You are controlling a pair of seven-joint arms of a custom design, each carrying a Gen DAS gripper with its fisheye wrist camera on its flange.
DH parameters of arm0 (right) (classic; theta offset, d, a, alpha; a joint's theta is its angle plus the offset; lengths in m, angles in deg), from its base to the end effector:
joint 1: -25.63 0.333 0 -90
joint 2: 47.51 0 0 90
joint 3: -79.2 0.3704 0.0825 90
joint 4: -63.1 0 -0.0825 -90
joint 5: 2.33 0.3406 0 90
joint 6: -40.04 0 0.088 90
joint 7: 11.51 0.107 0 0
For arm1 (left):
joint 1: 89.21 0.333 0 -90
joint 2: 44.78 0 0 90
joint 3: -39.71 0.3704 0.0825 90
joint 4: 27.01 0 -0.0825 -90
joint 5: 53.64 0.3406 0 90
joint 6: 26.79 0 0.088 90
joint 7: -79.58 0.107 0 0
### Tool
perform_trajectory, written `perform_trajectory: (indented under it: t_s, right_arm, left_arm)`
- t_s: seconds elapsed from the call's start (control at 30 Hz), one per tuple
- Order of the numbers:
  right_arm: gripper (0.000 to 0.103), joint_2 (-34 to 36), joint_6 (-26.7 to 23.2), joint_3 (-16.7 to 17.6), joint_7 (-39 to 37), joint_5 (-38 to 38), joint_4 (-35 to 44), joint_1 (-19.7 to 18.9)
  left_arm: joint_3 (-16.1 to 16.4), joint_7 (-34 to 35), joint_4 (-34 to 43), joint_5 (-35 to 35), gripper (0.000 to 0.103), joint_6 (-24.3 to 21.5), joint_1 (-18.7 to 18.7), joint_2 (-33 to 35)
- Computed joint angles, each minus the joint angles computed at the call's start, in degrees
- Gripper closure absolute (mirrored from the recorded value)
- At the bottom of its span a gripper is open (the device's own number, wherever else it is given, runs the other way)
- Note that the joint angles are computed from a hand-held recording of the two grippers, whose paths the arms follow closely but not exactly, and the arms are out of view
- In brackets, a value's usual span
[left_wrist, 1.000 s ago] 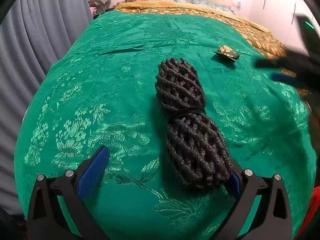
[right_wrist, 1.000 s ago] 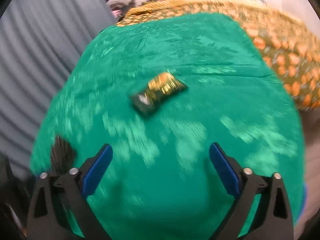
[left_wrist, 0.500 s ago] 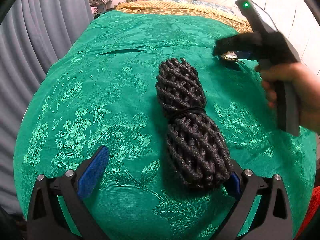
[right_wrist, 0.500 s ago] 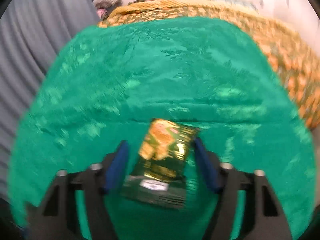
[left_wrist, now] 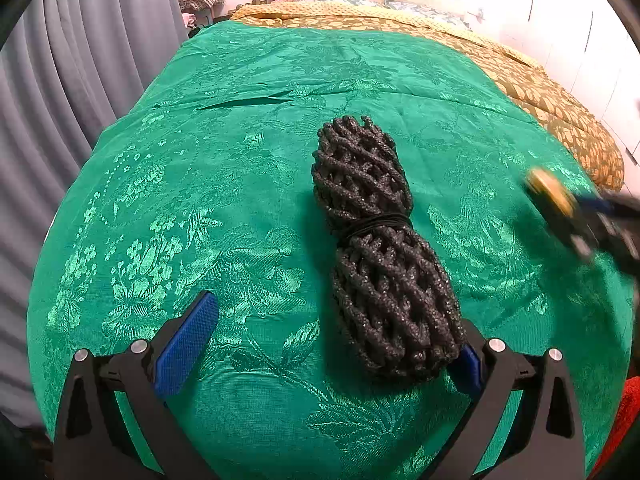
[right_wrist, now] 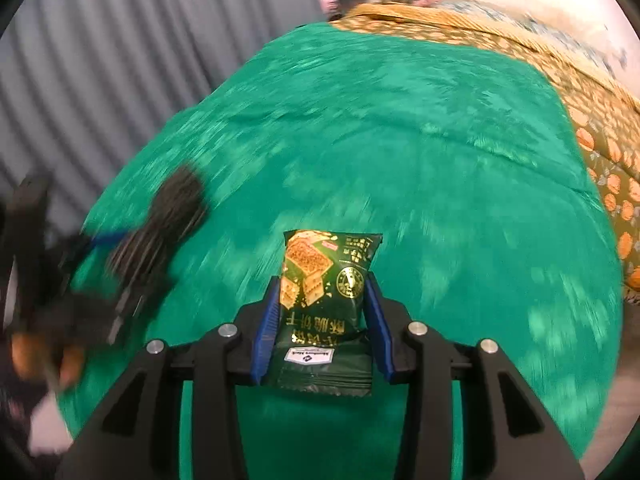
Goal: Collect trash
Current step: 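Lift the rope bundle and green packet with both grippers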
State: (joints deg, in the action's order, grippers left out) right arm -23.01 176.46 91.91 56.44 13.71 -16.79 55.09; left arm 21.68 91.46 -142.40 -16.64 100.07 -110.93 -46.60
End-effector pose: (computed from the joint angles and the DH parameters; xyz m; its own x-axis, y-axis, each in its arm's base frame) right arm 0.5478 0.4492 0.5932 0.8188 -0.5555 -0.1448 -0.5228 -0.6174 -0.5878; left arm 0.4180 -0.3249 0.5668 0.3269 -0.9450 -0.0034 -0.7767 -0.2667 -0.5706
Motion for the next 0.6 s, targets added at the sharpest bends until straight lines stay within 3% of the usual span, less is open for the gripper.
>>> perform_trajectory:
  t_s: [0.17,0.23,0.33,0.47,0.6]
  right_arm:
    - [0.063,-7.70,7.75,-1.10,-0.45,-3.88,-14.89,1.07]
    - [0.053,-9.21,11.06,-0.54,0.01,-1.52,-18.35,0.13]
    - [0.033,-10.55,11.35,0.00,0.48,1.19,-20.05,-1.20]
    - [0.032,-13.26,10.28,-0.38,0.14,4.01,-22.42,-2.74]
    - [0.023,-15.04,9.03,-0.94,1.03,5.98,-23.30,-3.42]
  left_arm:
    - [-0.05,0.09,0.10,-0.01,0.004,-0.06,-0.04,0.06]
    - [-0.08,0.08,0.05,-0.03,0.004,-0.15,-0.12,0.01]
    - [0.01,0.69,-0.93,-0.51,0.004,1.12,-0.08,-0.76]
    - [-0.02,3.60,-4.29,-3.68,0.004,6.03,0.28,-3.62]
    - [-0.79,5.61,-5.38,-6.36,0.004,11.52,1.09,-5.31]
